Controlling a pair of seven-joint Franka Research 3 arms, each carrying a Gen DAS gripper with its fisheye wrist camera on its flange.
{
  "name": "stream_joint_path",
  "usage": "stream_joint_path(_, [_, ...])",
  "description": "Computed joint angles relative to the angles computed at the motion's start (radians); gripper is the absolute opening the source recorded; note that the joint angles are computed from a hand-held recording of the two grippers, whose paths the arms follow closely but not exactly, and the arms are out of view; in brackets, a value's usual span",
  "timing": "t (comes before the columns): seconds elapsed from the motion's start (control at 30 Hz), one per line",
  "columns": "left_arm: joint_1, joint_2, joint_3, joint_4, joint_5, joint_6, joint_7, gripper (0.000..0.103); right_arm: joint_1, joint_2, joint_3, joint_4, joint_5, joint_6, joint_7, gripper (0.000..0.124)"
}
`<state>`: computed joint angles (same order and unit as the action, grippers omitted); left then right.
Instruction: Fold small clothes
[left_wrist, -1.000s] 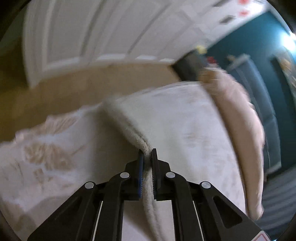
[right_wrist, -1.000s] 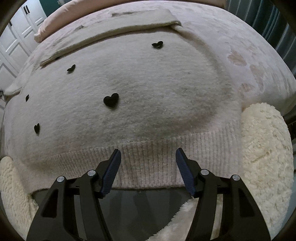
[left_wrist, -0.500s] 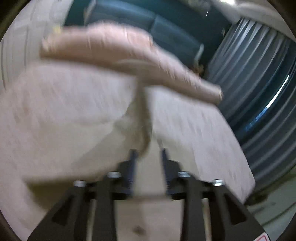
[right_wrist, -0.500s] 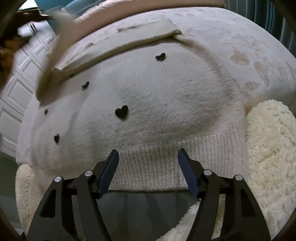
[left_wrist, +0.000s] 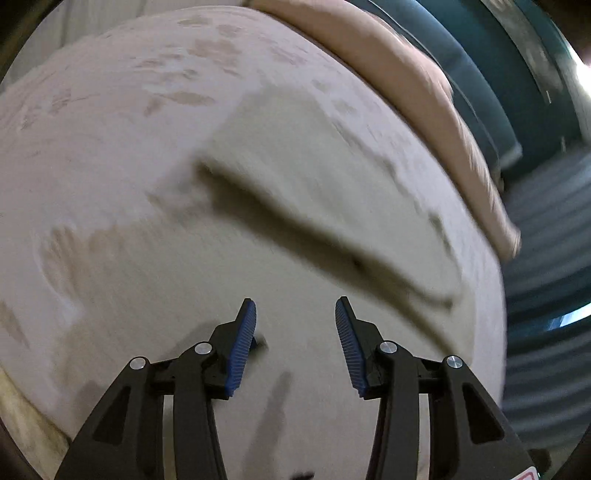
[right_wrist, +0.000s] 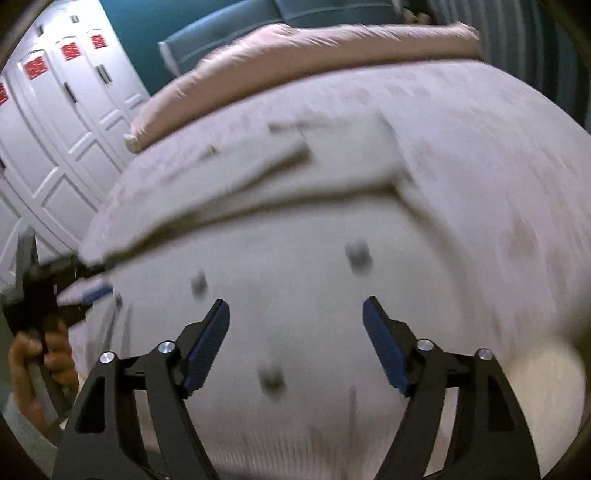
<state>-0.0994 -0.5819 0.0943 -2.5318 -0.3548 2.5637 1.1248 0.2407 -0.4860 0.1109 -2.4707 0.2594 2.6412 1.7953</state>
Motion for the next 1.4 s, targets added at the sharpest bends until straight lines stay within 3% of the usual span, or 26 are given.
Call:
stream_joint_path(0.13, [-0.010, 0.088, 0.046, 0.067, -0.071, 0.056, 0.021, 0.045, -0.011, 0.245, -0.049, 0.207, 0.054, 0.058, 0.001, 0.077])
stream_joint_path(0.23, [-0.009, 0.146, 0.066, 0.102, -0.132, 0.070, 0.050, 0.045, -0.003, 0.420, -0.088, 0.375, 0.018, 0.024, 0.083, 0.077])
stream_joint_path(0.4, [0.031, 0.215, 0.059, 0.119, -0.245, 0.067, 0.037, 0.042, -0.017, 0.622, -0.079, 0.581, -0.028, -0.076, 0.189, 0.076])
stream_joint_path(0.43, [0.042, 0.215, 0.051, 0.112, -0.259, 0.078, 0.030, 0.040, -0.008, 0.646, -0.084, 0.607, -0.015, -0.096, 0.177, 0.070])
stream_joint_path(0.47, [0.056, 0.218, 0.037, 0.114, -0.256, 0.087, 0.013, 0.036, 0.001, 0.670, -0.089, 0.639, -0.003, -0.120, 0.159, 0.049])
stream_joint_path(0.5, [0.071, 0.221, 0.025, 0.121, -0.237, 0.088, 0.001, 0.018, -0.011, 0.692, -0.071, 0.677, 0.027, -0.145, 0.116, 0.011])
stream_joint_path(0.53, [0.075, 0.223, 0.019, 0.128, -0.227, 0.093, 0.009, 0.004, -0.002, 0.692, -0.076, 0.691, 0.083, -0.147, 0.065, 0.006])
stream_joint_path(0.57, [0.095, 0.219, -0.001, 0.138, -0.177, 0.094, -0.003, 0.004, 0.029, 0.675, -0.106, 0.681, 0.174, -0.101, -0.006, 0.005])
stream_joint_path(0.6, [0.110, 0.206, -0.020, 0.139, -0.133, 0.114, -0.011, 0.004, 0.066, 0.624, -0.130, 0.637, 0.331, 0.001, -0.147, 0.005])
stream_joint_path(0.63, [0.113, 0.193, -0.028, 0.139, -0.104, 0.132, -0.009, 0.004, 0.070, 0.580, -0.118, 0.605, 0.504, 0.075, -0.323, 0.005])
stream_joint_path(0.7, [0.133, 0.162, -0.053, 0.132, -0.016, 0.150, -0.034, 0.004, 0.048, 0.465, -0.061, 0.520, 0.637, 0.221, -0.488, 0.004])
stream_joint_path(0.73, [0.134, 0.155, -0.058, 0.125, 0.014, 0.152, -0.046, 0.005, 0.052, 0.434, -0.060, 0.473, 0.599, 0.277, -0.471, 0.004])
stream_joint_path(0.77, [0.124, 0.157, -0.055, 0.119, 0.031, 0.143, -0.049, 0.005, 0.022, 0.428, -0.046, 0.441, 0.491, 0.277, -0.390, 0.004])
stream_joint_path(0.8, [0.121, 0.170, -0.056, 0.121, 0.052, 0.123, -0.059, 0.005, -0.014, 0.458, -0.042, 0.420, 0.315, 0.222, -0.249, 0.004])
stream_joint_path(0.83, [0.125, 0.191, -0.066, 0.128, 0.082, 0.094, -0.078, 0.005, -0.017, 0.501, -0.073, 0.433, 0.157, 0.111, -0.113, 0.004])
stream_joint_path(0.87, [0.118, 0.208, -0.064, 0.130, 0.089, 0.072, -0.083, 0.005, -0.003, 0.536, -0.105, 0.456, 0.068, 0.018, -0.035, 0.004])
stream_joint_path(0.9, [0.114, 0.220, -0.067, 0.126, 0.090, 0.052, -0.098, 0.005, -0.019, 0.550, -0.101, 0.444, 0.049, -0.019, -0.001, 0.004])
stream_joint_path(0.97, [0.115, 0.206, -0.078, 0.098, 0.106, 0.074, -0.121, 0.005, -0.068, 0.496, -0.053, 0.390, 0.223, 0.048, -0.096, 0.004])
stream_joint_path(1.03, [0.122, 0.198, -0.091, 0.097, 0.155, 0.072, -0.136, 0.005, -0.010, 0.427, -0.096, 0.343, 0.365, 0.130, -0.210, 0.004])
stream_joint_path(1.1, [0.113, 0.206, -0.087, 0.099, 0.167, 0.067, -0.134, 0.006, -0.037, 0.432, -0.073, 0.336, 0.229, 0.133, -0.142, 0.005])
stream_joint_path(1.17, [0.113, 0.206, -0.090, 0.093, 0.181, 0.069, -0.144, 0.007, -0.042, 0.498, -0.091, 0.383, 0.078, 0.008, -0.029, 0.005])
stream_joint_path(1.2, [0.117, 0.205, -0.098, 0.091, 0.202, 0.074, -0.152, 0.008, -0.039, 0.509, -0.100, 0.379, 0.105, -0.013, -0.037, 0.005])
stream_joint_path(1.27, [0.126, 0.203, -0.110, 0.091, 0.249, 0.073, -0.159, 0.013, -0.034, 0.467, -0.104, 0.339, 0.126, 0.036, -0.006, 0.007])
stream_joint_path(1.33, [0.124, 0.194, -0.113, 0.066, 0.283, 0.113, -0.147, 0.013, -0.054, 0.410, -0.080, 0.296, -0.063, 0.083, 0.191, 0.008])
stream_joint_path(1.4, [0.128, 0.184, -0.122, 0.028, 0.318, 0.177, -0.149, 0.014, -0.053, 0.381, -0.066, 0.285, -0.162, 0.120, 0.281, 0.009])
